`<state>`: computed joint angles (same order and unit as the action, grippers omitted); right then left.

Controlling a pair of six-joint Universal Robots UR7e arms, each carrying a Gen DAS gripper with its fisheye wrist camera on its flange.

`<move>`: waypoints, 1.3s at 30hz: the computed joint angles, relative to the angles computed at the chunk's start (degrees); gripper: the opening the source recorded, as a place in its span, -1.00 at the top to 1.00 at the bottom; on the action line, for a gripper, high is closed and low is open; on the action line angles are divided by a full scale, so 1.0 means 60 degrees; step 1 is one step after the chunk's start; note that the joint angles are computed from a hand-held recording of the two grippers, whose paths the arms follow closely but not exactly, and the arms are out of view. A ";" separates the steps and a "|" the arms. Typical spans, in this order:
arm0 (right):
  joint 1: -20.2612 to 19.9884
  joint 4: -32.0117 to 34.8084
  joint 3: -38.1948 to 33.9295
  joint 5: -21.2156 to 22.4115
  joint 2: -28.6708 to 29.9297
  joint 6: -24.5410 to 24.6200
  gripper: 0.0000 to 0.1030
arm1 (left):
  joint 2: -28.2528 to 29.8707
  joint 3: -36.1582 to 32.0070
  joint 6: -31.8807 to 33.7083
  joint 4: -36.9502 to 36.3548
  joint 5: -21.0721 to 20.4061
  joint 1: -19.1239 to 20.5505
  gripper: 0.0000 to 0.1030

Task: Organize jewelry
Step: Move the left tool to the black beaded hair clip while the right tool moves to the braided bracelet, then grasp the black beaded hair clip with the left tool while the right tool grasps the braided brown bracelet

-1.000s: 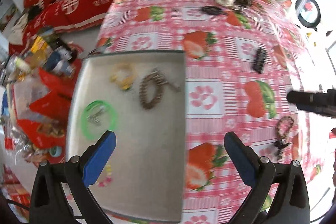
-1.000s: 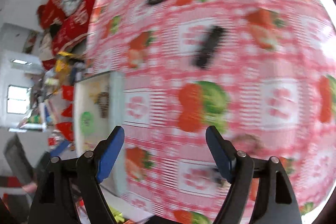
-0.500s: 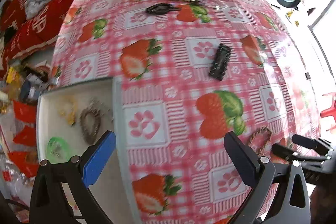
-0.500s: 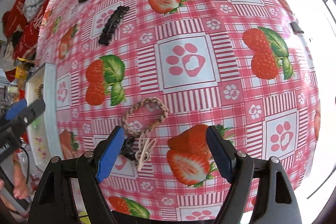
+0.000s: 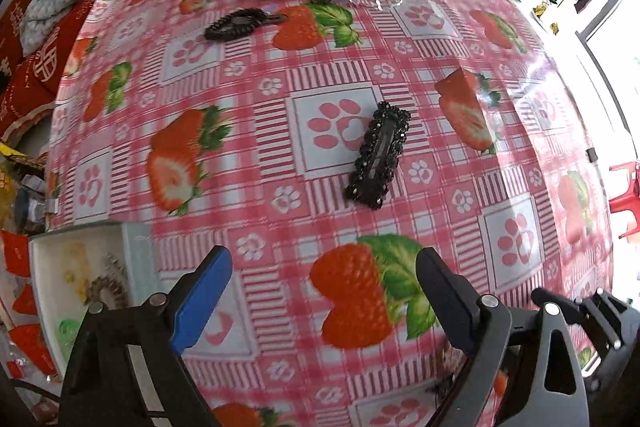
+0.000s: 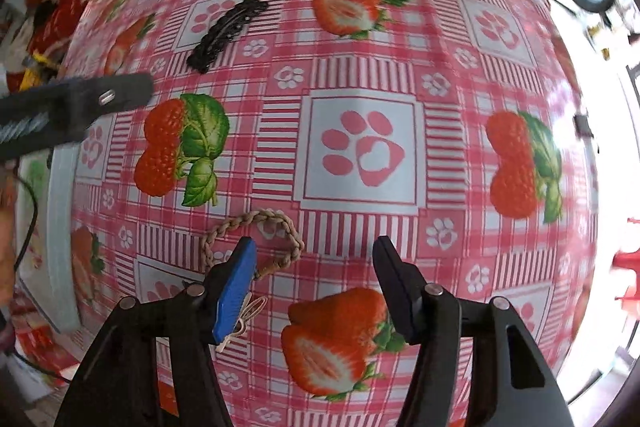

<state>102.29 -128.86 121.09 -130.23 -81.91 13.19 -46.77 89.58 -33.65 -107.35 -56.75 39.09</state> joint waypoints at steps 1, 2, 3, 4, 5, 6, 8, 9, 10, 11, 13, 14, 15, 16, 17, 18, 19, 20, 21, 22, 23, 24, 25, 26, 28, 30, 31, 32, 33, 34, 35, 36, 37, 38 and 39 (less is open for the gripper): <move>0.0009 -0.0075 -0.0040 -0.0031 0.0133 -0.0096 -0.16 | 0.0086 -0.0053 0.0039 -0.0026 -0.0026 0.0029 -0.91; 0.0016 -0.0138 -0.0038 -0.0072 0.0182 -0.0195 -0.16 | 0.0210 -0.0144 0.0098 -0.0037 -0.0058 0.0066 -0.91; 0.0038 -0.0252 -0.0025 -0.0129 0.0248 -0.0349 -0.16 | 0.0342 -0.0243 0.0158 -0.0041 -0.0069 0.0099 -0.91; 0.0063 -0.0328 -0.0024 -0.0180 0.0309 -0.0457 -0.16 | 0.0466 -0.0344 0.0201 -0.0039 -0.0056 0.0126 -0.91; 0.0087 -0.0411 -0.0010 -0.0249 0.0349 -0.0601 -0.16 | 0.0569 -0.0423 0.0243 -0.0057 -0.0049 0.0149 -0.91; 0.0134 -0.0517 0.0002 -0.0376 0.0431 -0.0787 -0.14 | 0.0678 -0.0512 0.0294 -0.0089 -0.0045 0.0178 -0.91; 0.0225 -0.0670 0.0027 -0.0694 0.0568 -0.1048 -0.03 | 0.0885 -0.0692 0.0355 -0.0141 -0.0009 0.0228 -0.91; 0.0261 -0.0774 0.0041 -0.0843 0.0641 -0.1147 0.07 | 0.0979 -0.0779 0.0393 -0.0168 -0.0006 0.0254 -0.91; 0.0290 -0.0878 0.0065 -0.1003 0.0687 -0.1261 0.09 | 0.1079 -0.0870 0.0436 -0.0206 0.0001 0.0277 -0.91; 0.0293 -0.1002 0.0090 -0.1038 0.0694 -0.1376 0.17 | 0.1146 -0.0931 0.0481 -0.0232 0.0007 0.0291 -0.91; 0.0295 -0.1133 0.0118 -0.1151 0.0688 -0.1544 0.32 | 0.1283 -0.1038 0.0604 -0.0284 0.0021 0.0315 -0.90; 0.0283 -0.1174 0.0143 -0.1191 0.0652 -0.1626 0.44 | 0.1339 -0.1077 0.0649 -0.0301 0.0018 0.0323 -0.91; 0.0258 -0.1176 0.0136 -0.1191 0.0626 -0.1669 0.53 | 0.1405 -0.1126 0.0701 -0.0308 0.0010 0.0329 -0.90; 0.0218 -0.1143 0.0149 -0.1141 0.0547 -0.1670 0.57 | 0.1468 -0.1173 0.0740 -0.0299 0.0005 0.0334 -0.90; 0.0168 -0.1119 0.0140 -0.1097 0.0501 -0.1654 0.66 | 0.1513 -0.1203 0.0765 -0.0296 0.0004 0.0340 -0.87; 0.0105 -0.1141 0.0199 -0.1092 0.0413 -0.1693 0.73 | 0.1557 -0.1229 0.0793 -0.0280 -0.0001 0.0350 -0.79; 0.0065 -0.1129 0.0201 -0.1110 0.0373 -0.1694 0.80 | 0.1557 -0.1193 0.0850 -0.0413 0.0025 0.0350 -0.79; -0.0006 -0.1121 0.0208 -0.1100 0.0314 -0.1732 0.83 | 0.1594 -0.1223 0.0886 -0.0416 0.0026 0.0358 -0.79; -0.0081 -0.1133 0.0224 -0.1026 0.0238 -0.1763 0.83 | 0.1614 -0.1221 0.0906 -0.0464 0.0029 0.0346 -0.79; -0.0127 -0.1089 0.0219 -0.0997 0.0185 -0.1723 0.83 | 0.1630 -0.1226 0.0934 -0.0498 0.0023 0.0351 -0.77; -0.0151 -0.1065 0.0222 -0.1002 0.0151 -0.1689 0.83 | 0.1643 -0.1226 0.0930 -0.0520 0.0029 0.0343 -0.77; -0.0182 -0.1062 0.0231 -0.1018 0.0116 -0.1696 0.84 | 0.1647 -0.1211 0.0954 -0.0594 0.0030 0.0349 -0.74; -0.0222 -0.1067 0.0249 -0.1013 0.0067 -0.1701 0.84 | 0.1647 -0.1212 0.0998 -0.0669 0.0041 0.0352 -0.64; -0.0252 -0.1049 0.0261 -0.0997 0.0023 -0.1674 0.83 | 0.1643 -0.1189 0.1073 -0.0754 0.0051 0.0340 -0.56; -0.0350 -0.1017 0.0282 -0.0912 -0.0083 -0.1617 0.84 | 0.1676 -0.1222 0.1205 -0.0808 0.0033 0.0308 -0.42; -0.0393 -0.1019 0.0306 -0.0878 -0.0147 -0.1609 0.84 | 0.1708 -0.1240 0.1311 -0.0879 0.0021 0.0282 -0.27; -0.0368 -0.0992 0.0373 -0.0885 -0.0228 -0.1580 0.84 | 0.1713 -0.1227 0.1344 -0.0922 0.0023 0.0269 -0.16; -0.0371 -0.1002 0.0382 -0.0892 -0.0238 -0.1591 0.84 | 0.1777 -0.1340 0.1368 -0.0899 0.0031 0.0271 0.01; -0.0380 -0.0987 0.0395 -0.0894 -0.0281 -0.1598 0.84 | 0.1771 -0.1332 0.1412 -0.0976 0.0032 0.0267 0.15; -0.0386 -0.0968 0.0400 -0.0890 -0.0313 -0.1585 0.84 | 0.1747 -0.1304 0.1425 -0.1006 0.0007 0.0235 0.29; -0.0400 -0.0950 0.0384 -0.0877 -0.0327 -0.1574 0.84 | 0.1758 -0.1318 0.1425 -0.0962 -0.0002 0.0232 0.29; -0.0395 -0.0946 0.0391 -0.0861 -0.0320 -0.1519 0.84 | 0.1707 -0.1242 0.1401 -0.0979 -0.0025 0.0199 0.29; -0.0409 -0.0923 0.0389 -0.0835 -0.0340 -0.1479 0.84 | 0.1673 -0.1200 0.1393 -0.0983 -0.0038 0.0201 0.29; -0.0439 -0.0876 0.0376 -0.0797 -0.0378 -0.1452 0.84 | 0.1623 -0.1143 0.1339 -0.0976 -0.0056 0.0204 0.29; -0.0478 -0.0818 0.0367 -0.0717 -0.0426 -0.1386 0.85 | 0.1600 -0.1154 0.1239 -0.0929 -0.0094 0.0168 0.29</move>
<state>99.42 -133.76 123.29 -134.53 -84.47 4.87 -37.16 82.65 -26.22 -112.93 -57.31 40.10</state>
